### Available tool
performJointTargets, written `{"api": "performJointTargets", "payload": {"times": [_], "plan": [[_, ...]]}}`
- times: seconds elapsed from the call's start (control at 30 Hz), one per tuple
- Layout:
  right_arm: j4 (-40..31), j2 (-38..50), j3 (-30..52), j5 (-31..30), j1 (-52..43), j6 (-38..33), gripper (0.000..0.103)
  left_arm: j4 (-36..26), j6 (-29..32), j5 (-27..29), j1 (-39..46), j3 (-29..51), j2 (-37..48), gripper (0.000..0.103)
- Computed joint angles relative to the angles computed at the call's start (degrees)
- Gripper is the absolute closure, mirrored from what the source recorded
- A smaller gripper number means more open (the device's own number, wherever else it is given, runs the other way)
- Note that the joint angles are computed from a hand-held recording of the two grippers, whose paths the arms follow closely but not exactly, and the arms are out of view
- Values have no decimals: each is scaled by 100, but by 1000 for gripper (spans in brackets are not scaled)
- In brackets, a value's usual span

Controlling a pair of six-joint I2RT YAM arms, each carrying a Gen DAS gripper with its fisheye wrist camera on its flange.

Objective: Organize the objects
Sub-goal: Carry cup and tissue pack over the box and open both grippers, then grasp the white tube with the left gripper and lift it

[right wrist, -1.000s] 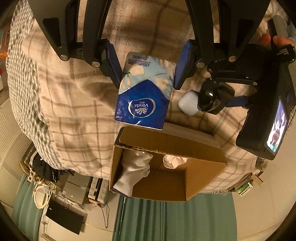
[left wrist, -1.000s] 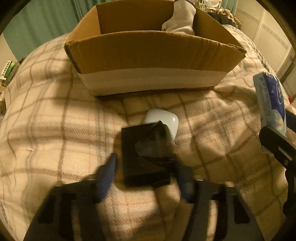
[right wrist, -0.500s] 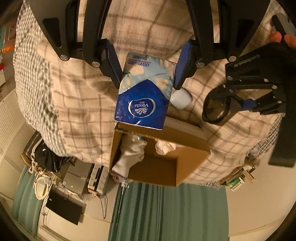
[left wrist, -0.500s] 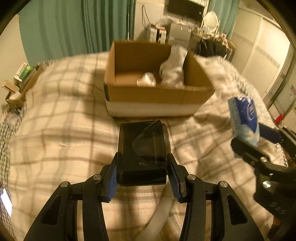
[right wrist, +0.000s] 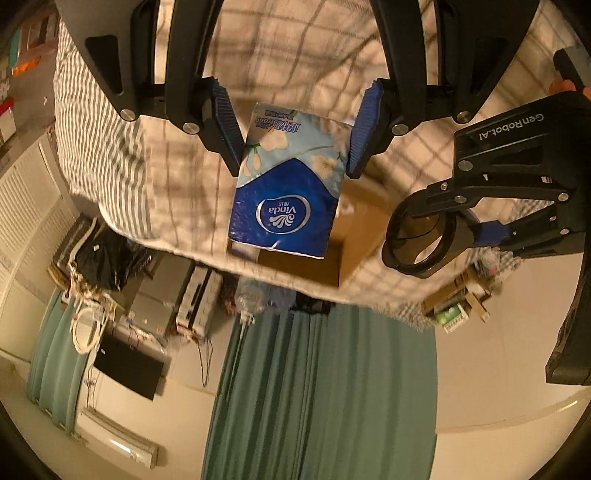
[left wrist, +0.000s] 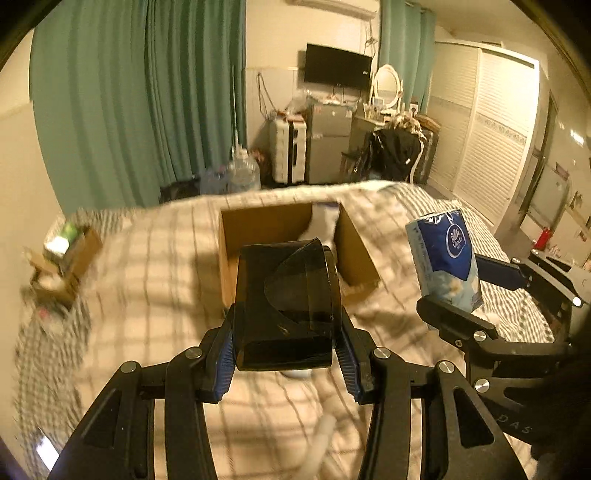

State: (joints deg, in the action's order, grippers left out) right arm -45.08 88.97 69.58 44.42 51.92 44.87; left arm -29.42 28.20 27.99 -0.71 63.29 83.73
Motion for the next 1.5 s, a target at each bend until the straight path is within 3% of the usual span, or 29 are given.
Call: {"api": "performJointTargets", "payload": {"times": [0.23, 0.57, 0.93, 1.3, 1.37, 1.4, 1.43, 1.5], "plan": [[577, 98, 410, -231, -673, -1200, 48, 54, -326, -189, -245, 1066, 720, 55], [1482, 929, 979, -1373, -2210, -2434, 48, 240, -793, -797, -877, 2611, 2376, 55], [2291, 2083, 1244, -2336, -3282, -2819, 49, 118, -954, -1364, -1182, 4157, 4216, 55], [2847, 2633, 1030, -2877, -3707, -2810, 48, 168, -753, -1551, -1274, 4515, 5038, 55], [2952, 2576, 960, -3174, -3798, -2736, 44, 152, -696, -1508, -1287, 4486, 5066, 52], [2942, 2533, 945, -3209, -3795, -2688, 35, 191, -681, -1495, -1287, 4438, 5048, 48], [2984, 2453, 883, -3142, -3780, -2643, 25, 284, -694, -1533, -1285, 4331, 4987, 36], [3042, 2202, 721, -2860, -3692, -2554, 24, 481, -768, -1598, -1277, 4071, 4783, 22]]}}
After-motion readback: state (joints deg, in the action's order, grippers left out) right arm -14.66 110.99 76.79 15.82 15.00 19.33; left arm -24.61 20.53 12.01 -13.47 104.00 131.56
